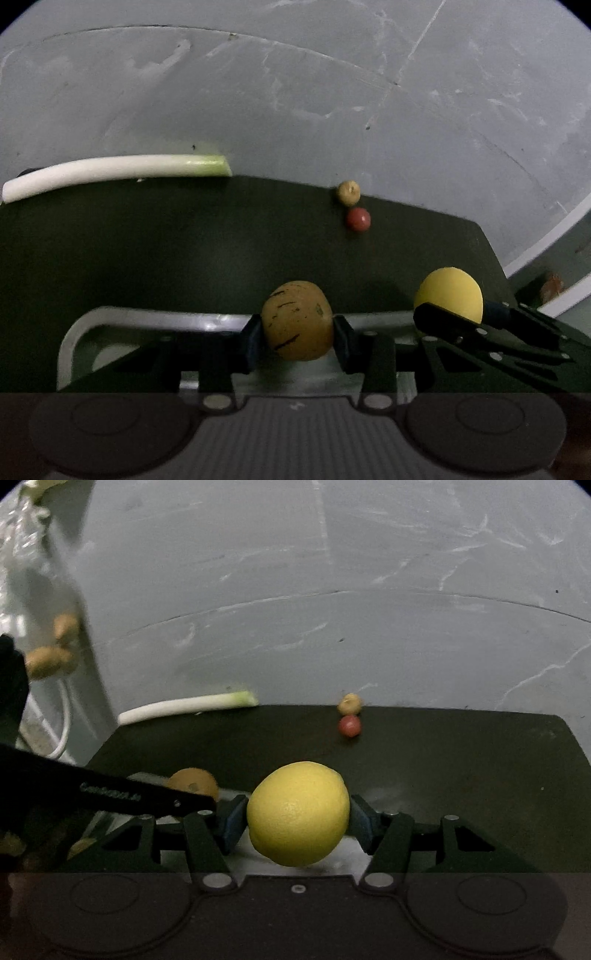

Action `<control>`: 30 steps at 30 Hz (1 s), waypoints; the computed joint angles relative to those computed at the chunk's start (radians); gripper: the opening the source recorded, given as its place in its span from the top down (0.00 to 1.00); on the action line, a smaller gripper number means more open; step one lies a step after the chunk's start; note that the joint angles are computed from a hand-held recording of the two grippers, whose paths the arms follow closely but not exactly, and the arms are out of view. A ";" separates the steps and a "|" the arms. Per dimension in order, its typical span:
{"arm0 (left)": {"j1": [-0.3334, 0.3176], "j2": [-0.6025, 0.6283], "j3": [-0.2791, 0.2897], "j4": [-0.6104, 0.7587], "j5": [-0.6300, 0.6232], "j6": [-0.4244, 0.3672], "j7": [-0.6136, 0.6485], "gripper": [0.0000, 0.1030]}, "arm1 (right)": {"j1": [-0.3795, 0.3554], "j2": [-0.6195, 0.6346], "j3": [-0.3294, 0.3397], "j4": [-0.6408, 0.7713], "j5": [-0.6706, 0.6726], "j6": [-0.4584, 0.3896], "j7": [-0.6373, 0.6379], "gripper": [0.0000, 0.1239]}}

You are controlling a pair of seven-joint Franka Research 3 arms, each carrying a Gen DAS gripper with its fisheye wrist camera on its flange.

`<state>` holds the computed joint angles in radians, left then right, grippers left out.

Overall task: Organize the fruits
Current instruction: 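Carry the lemon and potato over the tray, lower and open both tools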

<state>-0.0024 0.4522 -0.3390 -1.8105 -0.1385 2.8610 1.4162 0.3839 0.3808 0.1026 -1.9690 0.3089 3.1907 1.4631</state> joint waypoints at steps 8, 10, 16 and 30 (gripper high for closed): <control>0.105 -0.098 -0.089 -0.130 -0.144 0.004 0.175 0.58 | 0.115 -0.078 -0.068 -0.110 -0.017 0.004 0.065 0.51; 0.109 -0.115 -0.090 -0.148 -0.179 -0.005 0.222 0.58 | 0.139 -0.096 -0.086 -0.138 -0.032 0.004 0.082 0.51; 0.105 -0.172 -0.079 -0.204 -0.302 -0.045 0.366 0.58 | 0.252 -0.131 -0.191 -0.197 -0.102 -0.003 0.186 0.51; 0.008 -0.250 0.021 -0.281 -0.439 -0.092 0.538 0.58 | 0.490 -0.177 -0.450 -0.279 -0.362 -0.016 0.511 0.51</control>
